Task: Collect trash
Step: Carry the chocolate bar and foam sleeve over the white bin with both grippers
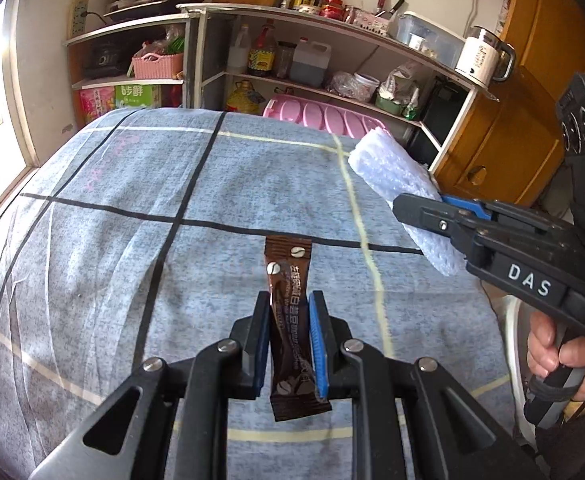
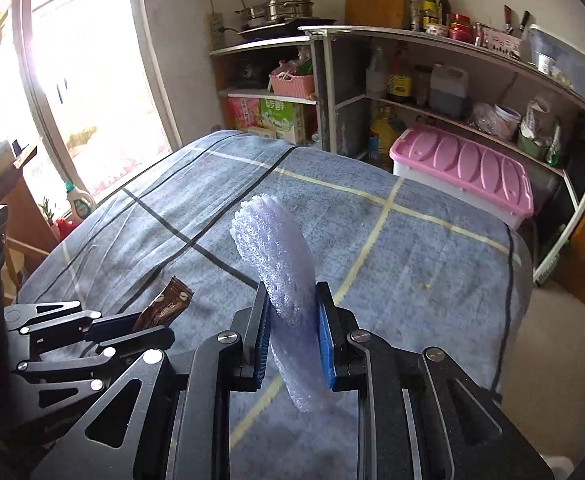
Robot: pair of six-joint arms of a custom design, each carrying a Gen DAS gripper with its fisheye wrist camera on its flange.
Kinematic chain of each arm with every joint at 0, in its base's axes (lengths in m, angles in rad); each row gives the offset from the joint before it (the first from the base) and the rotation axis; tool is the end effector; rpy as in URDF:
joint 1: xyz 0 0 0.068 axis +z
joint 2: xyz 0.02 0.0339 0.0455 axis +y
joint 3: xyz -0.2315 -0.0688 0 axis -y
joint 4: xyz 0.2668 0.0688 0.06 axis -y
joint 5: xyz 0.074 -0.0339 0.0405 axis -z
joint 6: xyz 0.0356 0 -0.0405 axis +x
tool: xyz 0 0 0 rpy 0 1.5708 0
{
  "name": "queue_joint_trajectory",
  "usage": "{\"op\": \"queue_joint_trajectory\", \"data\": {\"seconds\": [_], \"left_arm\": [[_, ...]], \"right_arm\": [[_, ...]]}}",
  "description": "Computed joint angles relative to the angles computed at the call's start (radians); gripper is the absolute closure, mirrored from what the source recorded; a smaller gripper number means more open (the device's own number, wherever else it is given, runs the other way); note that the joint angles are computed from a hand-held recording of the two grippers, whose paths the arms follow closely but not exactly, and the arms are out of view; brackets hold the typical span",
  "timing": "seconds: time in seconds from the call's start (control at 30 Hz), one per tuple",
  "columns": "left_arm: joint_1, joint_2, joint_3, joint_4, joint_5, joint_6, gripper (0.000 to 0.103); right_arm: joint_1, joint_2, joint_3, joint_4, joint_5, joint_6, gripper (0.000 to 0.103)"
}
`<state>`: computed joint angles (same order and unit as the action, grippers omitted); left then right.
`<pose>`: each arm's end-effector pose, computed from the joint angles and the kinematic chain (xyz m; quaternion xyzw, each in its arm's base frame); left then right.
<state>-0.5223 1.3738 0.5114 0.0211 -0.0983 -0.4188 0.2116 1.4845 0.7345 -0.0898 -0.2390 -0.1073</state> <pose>0.2329 -0.1301 0.0954 0.0308 0.9327 -0.1206 0.3384 0.3000 0.0731 0.1253 -0.1893 0.9088 0.1297 0.3486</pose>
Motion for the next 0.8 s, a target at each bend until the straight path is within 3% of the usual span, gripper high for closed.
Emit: {"op": "queue_joint_trajectory", "data": {"seconds": [0.17,0.3,0.37,0.47,0.6,0.8], "left_arm": [[-0.165,-0.043,0.041,-0.057,-0.077,-0.030,0.083],[-0.312,-0.011,0.107,-0.082,-0.145,-0.050,0.083],[-0.380,0.037,0.155,-0.085,-0.176,-0.054,0.083],[-0.468,0.122,0.235,-0.086,-0.189,-0.064,0.083],[-0.560,0.264,0.358,-0.088,-0.188,-0.078,0.083],[-0.664,0.449,0.540,-0.128,-0.185,-0.094,0.083]], "right_arm": [[-0.154,-0.368,-0.207,-0.136,-0.013,-0.005,0.081],[-0.340,-0.695,-0.353,-0.304,-0.060,-0.086,0.081],[-0.477,-0.797,-0.388,-0.401,-0.137,-0.151,0.081],[-0.664,-0.932,-0.439,-0.510,-0.168,-0.260,0.081],[-0.927,-0.886,-0.445,-0.560,-0.240,-0.433,0.081],[-1.148,-0.641,-0.425,-0.456,-0.247,-0.590,0.080]]}}
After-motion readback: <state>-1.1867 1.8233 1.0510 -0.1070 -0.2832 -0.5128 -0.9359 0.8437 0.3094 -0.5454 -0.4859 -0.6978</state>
